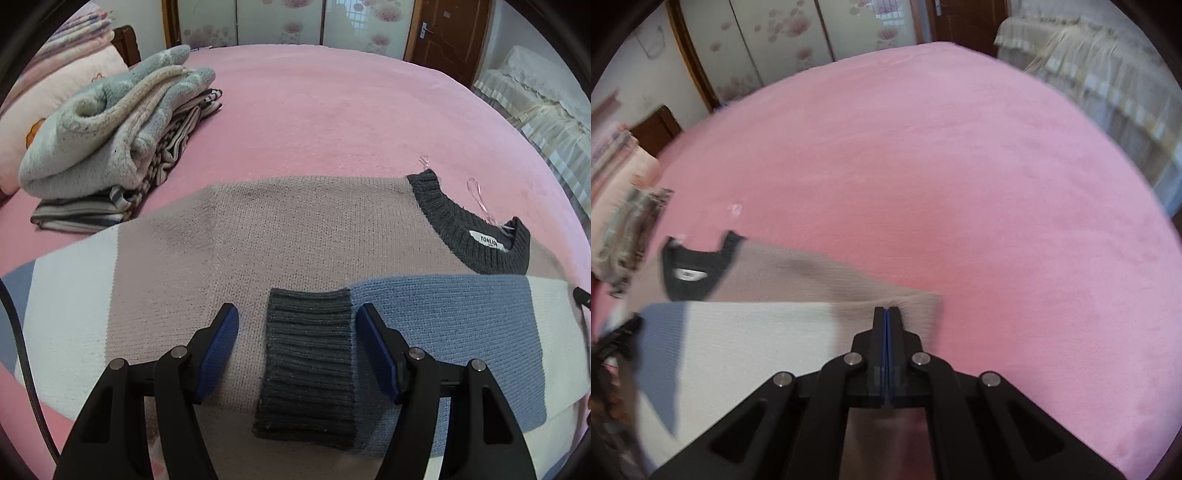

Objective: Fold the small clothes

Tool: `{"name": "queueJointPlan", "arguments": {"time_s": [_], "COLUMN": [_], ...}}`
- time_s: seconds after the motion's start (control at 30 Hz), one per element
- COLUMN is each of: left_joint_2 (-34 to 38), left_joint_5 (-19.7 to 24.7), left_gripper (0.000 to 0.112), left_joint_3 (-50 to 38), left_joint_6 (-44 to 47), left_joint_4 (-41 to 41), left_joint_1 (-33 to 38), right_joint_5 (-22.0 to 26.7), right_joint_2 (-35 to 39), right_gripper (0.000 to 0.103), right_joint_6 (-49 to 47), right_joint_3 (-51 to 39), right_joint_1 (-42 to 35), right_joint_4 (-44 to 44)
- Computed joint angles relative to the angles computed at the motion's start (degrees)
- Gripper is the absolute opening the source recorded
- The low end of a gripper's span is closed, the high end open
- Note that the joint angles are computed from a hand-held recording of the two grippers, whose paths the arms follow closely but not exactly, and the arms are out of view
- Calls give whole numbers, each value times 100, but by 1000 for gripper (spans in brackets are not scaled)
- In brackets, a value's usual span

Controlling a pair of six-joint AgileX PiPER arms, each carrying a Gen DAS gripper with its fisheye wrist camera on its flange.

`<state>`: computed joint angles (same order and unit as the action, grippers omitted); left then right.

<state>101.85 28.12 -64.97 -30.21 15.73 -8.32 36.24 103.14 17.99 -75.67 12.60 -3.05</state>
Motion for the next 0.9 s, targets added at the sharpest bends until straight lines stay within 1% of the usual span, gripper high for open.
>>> {"name": "queueJointPlan", "arguments": {"time_s": [0.07,0.17,0.23,0.3,0.37,0.4,0.47,0.5,0.53,0.6,0.63,0.73,0.8,0.83,0.9], "left_joint_2": [-68,-346,-694,-1136,-1374,-1408,-1373,-1269,-1153,-973,-933,-959,-937,-902,-892], "left_joint_5": [69,193,161,19,-49,-58,-72,-1,81,86,-39,-237,-218,-197,-182], "left_gripper": [66,66,66,66,66,66,66,66,66,66,66,66,66,66,66], "left_joint_3": [8,116,358,720,954,1022,1125,1126,1101,1095,1129,1205,1184,1167,1179], "left_joint_6": [-51,-280,-522,-636,-605,-570,-694,-991,-1059,-959,-782,-187,-155,-253,-374], "left_joint_4": [24,150,314,322,241,202,349,676,779,663,468,-159,-115,47,191], "left_joint_1": [-13,-67,-123,-213,-336,-395,-533,-638,-656,-523,-375,-96,-114,-164,-215], "right_joint_5": [-21,-167,-221,-249,-350,-380,-502,-541,-533,-553,-577,-727,-854,-891,-875], "right_joint_2": [-154,-665,-1007,-1365,-1559,-1634,-1758,-1798,-1805,-1844,-1926,-2142,-2196,-2188,-2147], "right_gripper": [0,0,0,0,0,0,0,0,0,0,0,0,0,0,0], "right_joint_6": [43,107,82,-37,231,565,1130,1405,1665,1908,2014,1955,1686,1677,1949], "right_joint_3": [121,530,808,1121,1367,1466,1721,1853,1950,2170,2324,2710,2864,2903,2928], "right_joint_1": [-14,180,421,653,1045,1282,1573,1669,1710,1622,1557,1241,1104,1104,1211], "right_joint_4": [124,276,395,541,396,129,-339,-582,-796,-860,-884,-737,-526,-538,-800]}}
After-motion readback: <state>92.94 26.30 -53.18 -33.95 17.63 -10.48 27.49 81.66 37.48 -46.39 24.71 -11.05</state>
